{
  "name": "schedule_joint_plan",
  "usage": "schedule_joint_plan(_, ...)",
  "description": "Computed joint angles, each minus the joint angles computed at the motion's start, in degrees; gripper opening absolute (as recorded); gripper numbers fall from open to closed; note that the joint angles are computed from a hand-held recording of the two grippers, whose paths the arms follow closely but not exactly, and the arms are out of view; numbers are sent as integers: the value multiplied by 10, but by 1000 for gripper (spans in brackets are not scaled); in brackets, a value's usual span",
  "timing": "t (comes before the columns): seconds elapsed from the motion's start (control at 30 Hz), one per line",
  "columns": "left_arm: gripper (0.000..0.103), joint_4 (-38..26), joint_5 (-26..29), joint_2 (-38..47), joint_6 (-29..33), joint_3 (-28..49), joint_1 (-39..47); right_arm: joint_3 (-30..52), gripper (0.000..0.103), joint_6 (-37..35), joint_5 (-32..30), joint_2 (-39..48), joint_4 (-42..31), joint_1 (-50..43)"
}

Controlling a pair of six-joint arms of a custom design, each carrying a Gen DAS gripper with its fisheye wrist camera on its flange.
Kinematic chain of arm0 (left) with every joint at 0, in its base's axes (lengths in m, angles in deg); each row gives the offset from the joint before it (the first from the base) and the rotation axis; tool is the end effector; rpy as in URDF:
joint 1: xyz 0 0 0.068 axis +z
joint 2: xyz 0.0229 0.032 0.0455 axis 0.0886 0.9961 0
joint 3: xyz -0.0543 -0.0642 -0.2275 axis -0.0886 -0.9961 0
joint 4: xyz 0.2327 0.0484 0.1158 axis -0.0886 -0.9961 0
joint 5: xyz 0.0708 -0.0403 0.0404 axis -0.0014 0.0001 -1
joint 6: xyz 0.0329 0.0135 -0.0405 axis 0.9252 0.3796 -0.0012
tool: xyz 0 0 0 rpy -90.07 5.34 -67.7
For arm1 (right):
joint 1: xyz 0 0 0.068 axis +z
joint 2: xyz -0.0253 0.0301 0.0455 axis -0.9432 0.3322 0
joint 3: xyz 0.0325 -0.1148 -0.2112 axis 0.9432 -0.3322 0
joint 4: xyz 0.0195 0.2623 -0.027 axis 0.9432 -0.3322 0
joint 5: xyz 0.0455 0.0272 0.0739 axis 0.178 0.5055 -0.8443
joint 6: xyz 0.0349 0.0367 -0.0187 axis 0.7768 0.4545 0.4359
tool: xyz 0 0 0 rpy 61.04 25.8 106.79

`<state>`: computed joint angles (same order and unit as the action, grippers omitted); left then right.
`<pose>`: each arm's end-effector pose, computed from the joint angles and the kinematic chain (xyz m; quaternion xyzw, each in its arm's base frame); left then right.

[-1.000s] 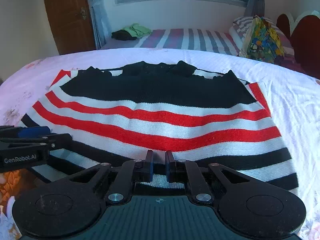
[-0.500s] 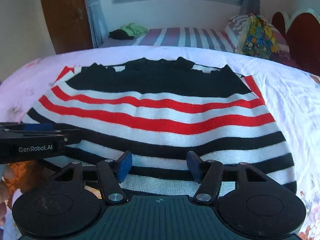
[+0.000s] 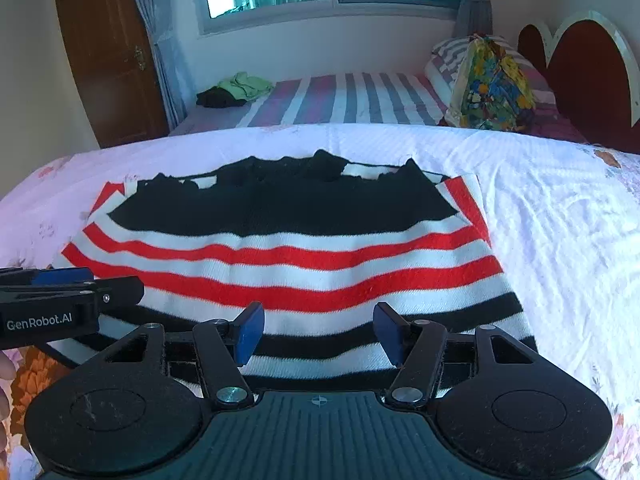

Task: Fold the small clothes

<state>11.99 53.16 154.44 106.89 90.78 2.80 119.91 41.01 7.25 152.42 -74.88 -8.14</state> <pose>0.2351 -0.0248 0.1038 0.2666 0.8846 -0.1523 0.3510 0.1298 0.1964 0.0899 0.2023 0.9018 0.0048 0.3818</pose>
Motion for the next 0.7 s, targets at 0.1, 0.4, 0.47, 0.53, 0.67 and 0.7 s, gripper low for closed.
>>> schedule_joint_plan(0.1, 61, 6, -4, 11, -5, 6, -8, -10, 60, -12, 2, -15, 2, -10)
schedule_joint_plan(0.4, 61, 39, -21, 64, -29, 29, -37, -47, 60, -81, -4, -49, 49, -62)
schedule_joint_plan(0.47, 61, 54, -27, 82, -34, 37, -43, -40, 60, -103, -3, -34, 65, -69)
schedule_joint_plan(0.53, 61, 73, -38, 104, -43, 49, -50, -33, 60, -132, -7, -14, 95, -80)
schedule_joint_plan(0.67, 61, 89, -56, 168, -54, 96, -59, -19, 60, -200, -29, 24, 165, -121)
schedule_joint_plan(0.7, 61, 94, -63, 180, -55, 106, -62, -16, 60, -221, -32, 32, 177, -131)
